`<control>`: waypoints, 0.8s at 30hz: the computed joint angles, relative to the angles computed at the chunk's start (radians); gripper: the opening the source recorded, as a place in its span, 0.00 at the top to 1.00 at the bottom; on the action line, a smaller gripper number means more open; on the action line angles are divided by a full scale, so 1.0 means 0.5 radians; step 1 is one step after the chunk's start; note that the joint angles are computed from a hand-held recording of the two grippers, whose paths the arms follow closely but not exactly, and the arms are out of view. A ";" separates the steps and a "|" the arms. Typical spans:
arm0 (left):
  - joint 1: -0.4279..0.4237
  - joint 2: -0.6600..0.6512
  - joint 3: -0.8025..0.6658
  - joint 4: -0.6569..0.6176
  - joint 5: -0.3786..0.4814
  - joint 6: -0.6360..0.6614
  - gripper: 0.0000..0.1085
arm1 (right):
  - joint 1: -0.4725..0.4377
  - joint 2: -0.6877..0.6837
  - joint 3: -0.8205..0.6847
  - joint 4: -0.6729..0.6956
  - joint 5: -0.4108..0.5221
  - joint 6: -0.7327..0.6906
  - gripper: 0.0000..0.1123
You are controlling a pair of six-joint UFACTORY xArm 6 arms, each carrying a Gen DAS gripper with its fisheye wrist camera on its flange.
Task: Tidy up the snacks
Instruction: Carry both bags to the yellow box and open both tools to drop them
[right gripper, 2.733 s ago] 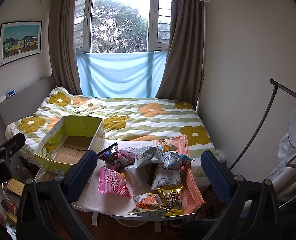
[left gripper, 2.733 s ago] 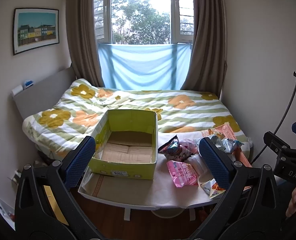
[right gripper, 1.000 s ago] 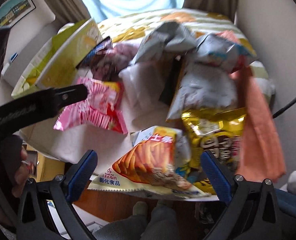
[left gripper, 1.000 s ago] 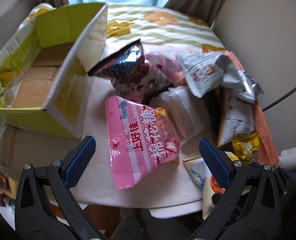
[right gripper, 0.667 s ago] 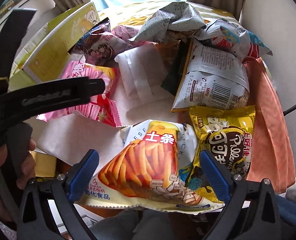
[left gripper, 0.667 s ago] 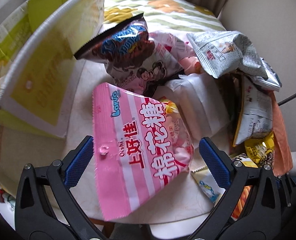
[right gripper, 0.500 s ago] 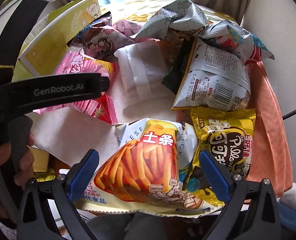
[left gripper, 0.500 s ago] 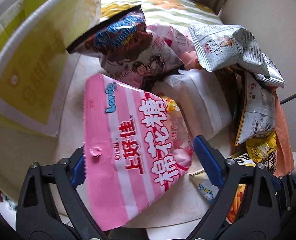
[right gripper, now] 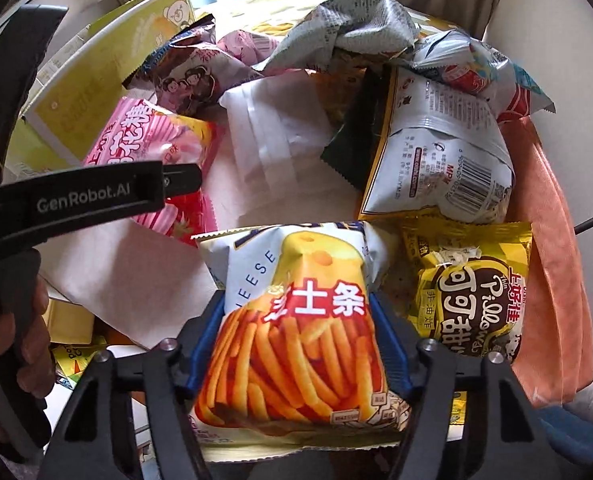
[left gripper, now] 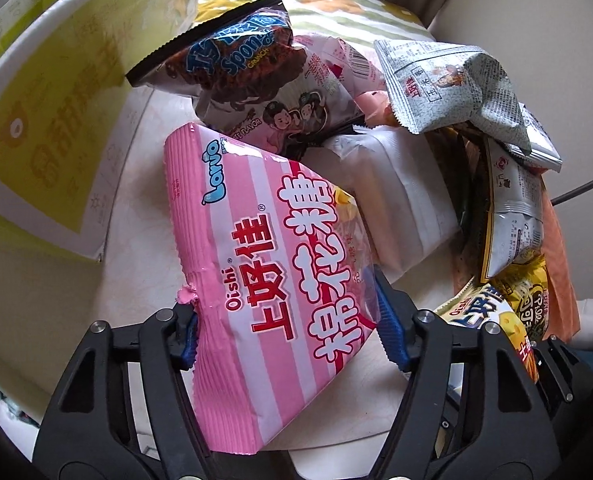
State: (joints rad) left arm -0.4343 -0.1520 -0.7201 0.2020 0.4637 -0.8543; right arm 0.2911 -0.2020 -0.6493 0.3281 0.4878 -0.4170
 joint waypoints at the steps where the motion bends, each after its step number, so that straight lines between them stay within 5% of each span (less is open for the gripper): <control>1: 0.003 -0.049 0.029 0.012 0.024 0.005 0.41 | -0.004 -0.006 -0.001 0.013 0.007 -0.017 0.45; 24: -0.123 -0.620 -0.085 0.480 0.605 -0.319 0.41 | -0.173 -0.414 -0.119 0.367 0.377 -0.346 0.50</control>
